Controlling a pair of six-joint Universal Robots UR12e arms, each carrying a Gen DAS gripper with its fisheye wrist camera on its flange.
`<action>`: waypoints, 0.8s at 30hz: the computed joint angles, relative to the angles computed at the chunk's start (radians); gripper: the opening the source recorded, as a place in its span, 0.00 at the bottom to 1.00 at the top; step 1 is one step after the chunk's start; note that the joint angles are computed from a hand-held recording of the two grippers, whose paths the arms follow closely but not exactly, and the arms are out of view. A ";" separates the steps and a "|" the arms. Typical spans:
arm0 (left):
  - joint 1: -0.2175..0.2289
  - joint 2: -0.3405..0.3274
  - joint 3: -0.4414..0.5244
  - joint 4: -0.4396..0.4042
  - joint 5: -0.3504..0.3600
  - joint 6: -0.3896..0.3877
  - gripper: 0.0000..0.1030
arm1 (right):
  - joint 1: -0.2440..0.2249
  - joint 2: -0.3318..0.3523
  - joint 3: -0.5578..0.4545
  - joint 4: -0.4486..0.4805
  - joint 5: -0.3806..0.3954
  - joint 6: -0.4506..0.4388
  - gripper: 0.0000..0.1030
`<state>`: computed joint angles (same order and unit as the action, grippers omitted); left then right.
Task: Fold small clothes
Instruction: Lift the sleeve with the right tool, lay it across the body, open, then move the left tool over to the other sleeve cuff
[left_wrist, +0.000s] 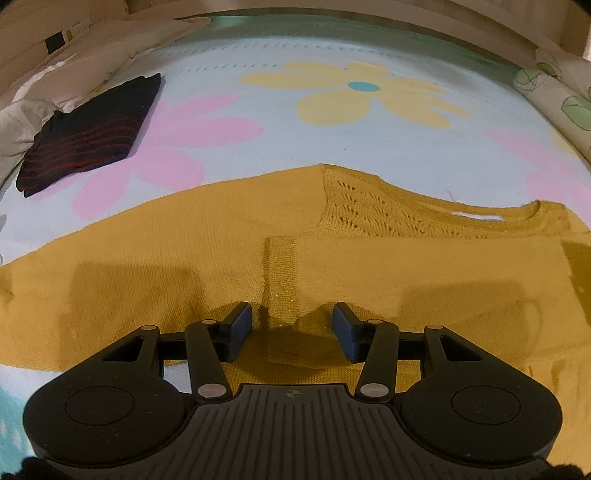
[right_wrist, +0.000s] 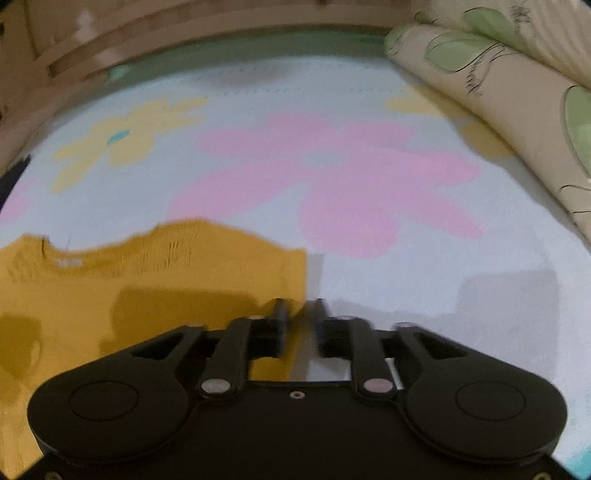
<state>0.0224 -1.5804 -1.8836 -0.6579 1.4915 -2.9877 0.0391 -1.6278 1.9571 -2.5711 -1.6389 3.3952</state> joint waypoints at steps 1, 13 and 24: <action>0.000 -0.001 0.001 0.000 0.000 0.002 0.47 | -0.001 -0.001 0.000 -0.017 0.005 0.005 0.47; -0.001 0.009 -0.025 0.037 -0.008 0.048 0.65 | 0.015 -0.044 -0.020 0.225 0.041 -0.007 0.92; 0.021 0.026 -0.092 0.160 -0.069 0.082 0.88 | 0.018 -0.089 0.023 0.294 0.022 0.026 1.00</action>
